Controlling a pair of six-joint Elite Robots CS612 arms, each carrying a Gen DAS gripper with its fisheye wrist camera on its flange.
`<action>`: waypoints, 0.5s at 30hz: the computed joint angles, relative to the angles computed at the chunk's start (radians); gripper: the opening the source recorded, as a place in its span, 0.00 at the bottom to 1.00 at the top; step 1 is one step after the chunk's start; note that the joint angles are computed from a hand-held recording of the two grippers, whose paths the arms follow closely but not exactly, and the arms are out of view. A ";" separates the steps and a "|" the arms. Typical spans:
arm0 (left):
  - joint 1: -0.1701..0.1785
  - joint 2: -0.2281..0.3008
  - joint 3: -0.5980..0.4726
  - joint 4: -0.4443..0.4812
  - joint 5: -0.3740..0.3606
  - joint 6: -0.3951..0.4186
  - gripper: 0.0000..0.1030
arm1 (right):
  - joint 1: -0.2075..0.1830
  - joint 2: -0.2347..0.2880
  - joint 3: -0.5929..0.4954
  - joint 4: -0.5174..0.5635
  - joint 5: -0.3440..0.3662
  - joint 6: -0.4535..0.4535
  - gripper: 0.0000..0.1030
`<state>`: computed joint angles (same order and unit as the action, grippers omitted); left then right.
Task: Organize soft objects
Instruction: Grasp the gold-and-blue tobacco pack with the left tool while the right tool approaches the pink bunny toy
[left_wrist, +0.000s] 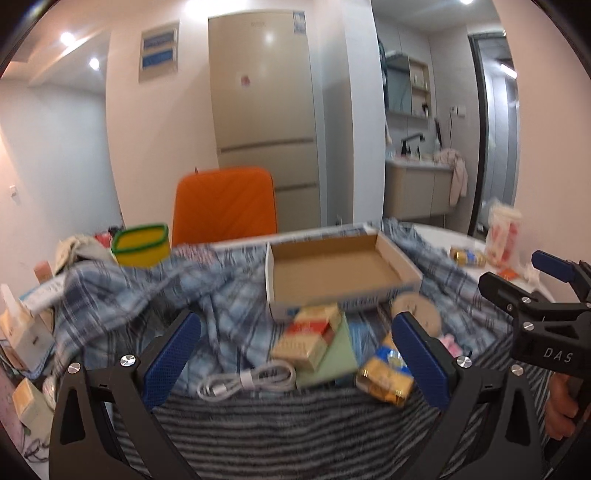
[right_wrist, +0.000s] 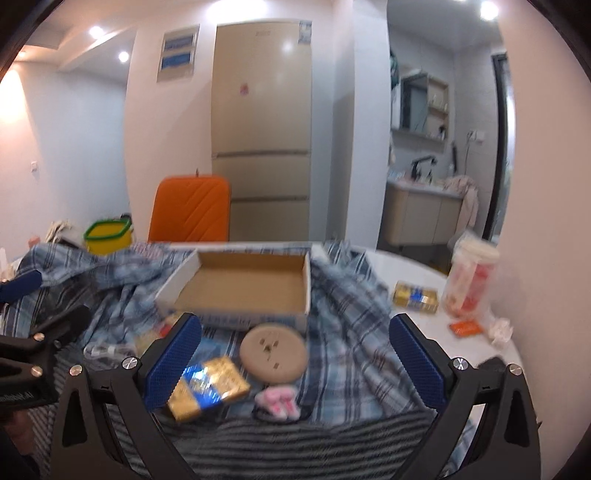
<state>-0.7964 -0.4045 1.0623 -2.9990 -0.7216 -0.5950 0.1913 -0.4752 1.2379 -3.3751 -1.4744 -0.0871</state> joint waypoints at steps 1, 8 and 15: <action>0.001 0.000 0.000 0.022 -0.014 -0.009 1.00 | 0.001 -0.001 0.000 0.020 -0.002 -0.002 1.00; 0.020 0.009 -0.017 0.116 -0.150 -0.019 0.99 | 0.007 0.022 -0.037 0.176 -0.025 -0.013 1.00; 0.040 0.018 -0.047 0.132 -0.302 0.066 0.86 | -0.003 0.029 -0.053 0.248 0.002 0.001 1.00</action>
